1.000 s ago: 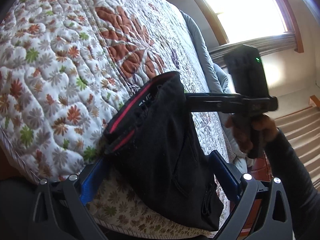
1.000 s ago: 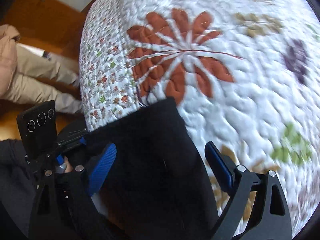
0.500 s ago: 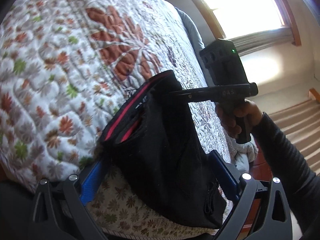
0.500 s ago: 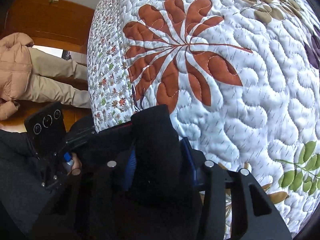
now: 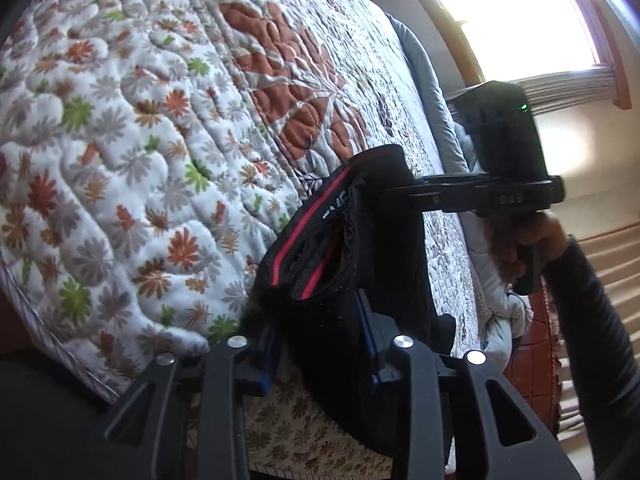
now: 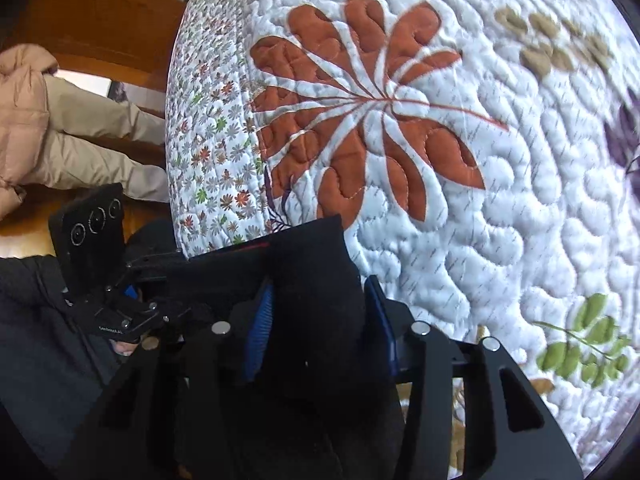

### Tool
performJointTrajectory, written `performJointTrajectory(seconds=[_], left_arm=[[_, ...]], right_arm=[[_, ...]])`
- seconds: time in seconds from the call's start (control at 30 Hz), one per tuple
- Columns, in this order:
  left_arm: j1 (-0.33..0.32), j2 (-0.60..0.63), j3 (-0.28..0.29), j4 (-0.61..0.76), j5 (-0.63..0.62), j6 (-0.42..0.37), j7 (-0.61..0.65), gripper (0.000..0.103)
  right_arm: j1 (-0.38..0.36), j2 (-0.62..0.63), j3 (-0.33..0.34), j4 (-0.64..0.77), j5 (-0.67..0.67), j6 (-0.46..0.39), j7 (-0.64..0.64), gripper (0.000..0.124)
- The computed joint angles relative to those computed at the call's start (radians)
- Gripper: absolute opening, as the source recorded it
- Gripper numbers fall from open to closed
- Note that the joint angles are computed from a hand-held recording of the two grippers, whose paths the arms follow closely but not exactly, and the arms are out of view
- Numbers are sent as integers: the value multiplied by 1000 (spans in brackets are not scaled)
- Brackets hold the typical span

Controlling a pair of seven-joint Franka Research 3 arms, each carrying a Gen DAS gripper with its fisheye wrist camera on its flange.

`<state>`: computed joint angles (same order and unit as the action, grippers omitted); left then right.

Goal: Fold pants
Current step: 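Lift the black trousers off the quilt with both tools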

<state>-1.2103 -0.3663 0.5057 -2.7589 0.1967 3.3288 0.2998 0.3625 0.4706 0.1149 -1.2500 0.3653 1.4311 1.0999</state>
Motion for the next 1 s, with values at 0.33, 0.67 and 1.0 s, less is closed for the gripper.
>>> performJointTrajectory(seconds=[0.33,0.67,1.0], left_arm=[[183,-72,-278,191,-5,-337,106,23],[288,-25,-520,513,21,-629,263,22],[384,47,-715,722,22,-764,360,21]], right_arm=[[40,-212,-10,-95,-129,75,0,34],[-4,-526,-20,-252,-176,132,24,31],[-68,-769,-21,-394,-186,167,41,31]])
